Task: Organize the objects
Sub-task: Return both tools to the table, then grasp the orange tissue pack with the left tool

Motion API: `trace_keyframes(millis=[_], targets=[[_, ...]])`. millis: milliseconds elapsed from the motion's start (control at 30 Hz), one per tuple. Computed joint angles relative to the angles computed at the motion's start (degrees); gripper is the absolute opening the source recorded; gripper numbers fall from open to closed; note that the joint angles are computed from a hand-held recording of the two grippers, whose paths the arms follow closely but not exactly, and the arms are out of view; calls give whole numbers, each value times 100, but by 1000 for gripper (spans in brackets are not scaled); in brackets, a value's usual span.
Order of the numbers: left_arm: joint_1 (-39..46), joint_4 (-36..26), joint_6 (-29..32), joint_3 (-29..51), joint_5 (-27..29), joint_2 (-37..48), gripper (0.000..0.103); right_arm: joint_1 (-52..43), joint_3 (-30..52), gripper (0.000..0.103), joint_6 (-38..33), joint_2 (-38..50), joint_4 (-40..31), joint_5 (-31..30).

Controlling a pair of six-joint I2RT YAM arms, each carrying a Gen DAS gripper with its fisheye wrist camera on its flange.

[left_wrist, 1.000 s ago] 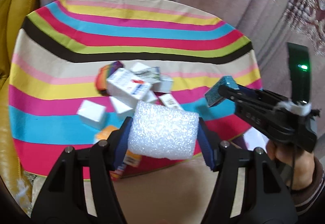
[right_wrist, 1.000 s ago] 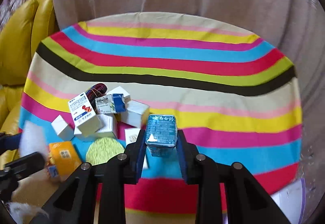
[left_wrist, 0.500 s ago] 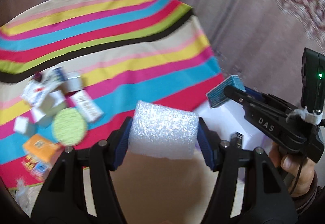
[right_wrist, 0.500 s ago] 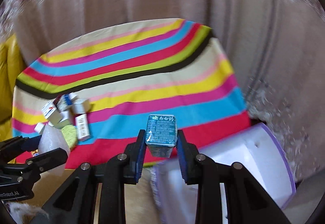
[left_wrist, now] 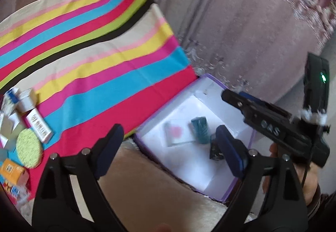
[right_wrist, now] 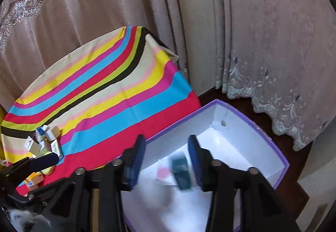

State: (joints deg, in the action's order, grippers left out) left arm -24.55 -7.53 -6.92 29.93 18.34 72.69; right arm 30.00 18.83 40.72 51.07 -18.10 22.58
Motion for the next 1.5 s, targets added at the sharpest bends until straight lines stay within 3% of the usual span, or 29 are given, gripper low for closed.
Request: trace_keyframes(millis=[67,167,367,567,767,933,1067,1167,1300,1500], targets=[[189,-76,9,-52,-194,-118,91,375,153,55,74,320,162,105],[386,-506,109,-68,-957,-363,91,905,427,60,165,776,330,202],[1694,-1059,720,-395,-1113,-1279,91,1809,1193,65,142,1969,730,155],[3293,-1417,1676,-568,-564,-1710,91,2499,1964,66,140,2974,807,72],[4063,-1447,2109,-614,-356,-1643,91,2820,2588,67,123,3556,639,39],[4477,-1330,2437,-573,-214,-1326,91,2826,3041,67,-78,4055,643,-174],[5330,-1485,3176,-298,322,-765,91,2798,3356,68,-220,4464,722,-404],[6139,-1474,4198,-124,561,-288,91,2778,3534,68,-339,4778,802,-623],[7135,-1905,5247,619,850,1089,91,2655,3698,68,-413,5149,864,-1039],[6996,-1895,5438,863,660,1715,93,2546,4114,68,-650,5586,706,-1409]])
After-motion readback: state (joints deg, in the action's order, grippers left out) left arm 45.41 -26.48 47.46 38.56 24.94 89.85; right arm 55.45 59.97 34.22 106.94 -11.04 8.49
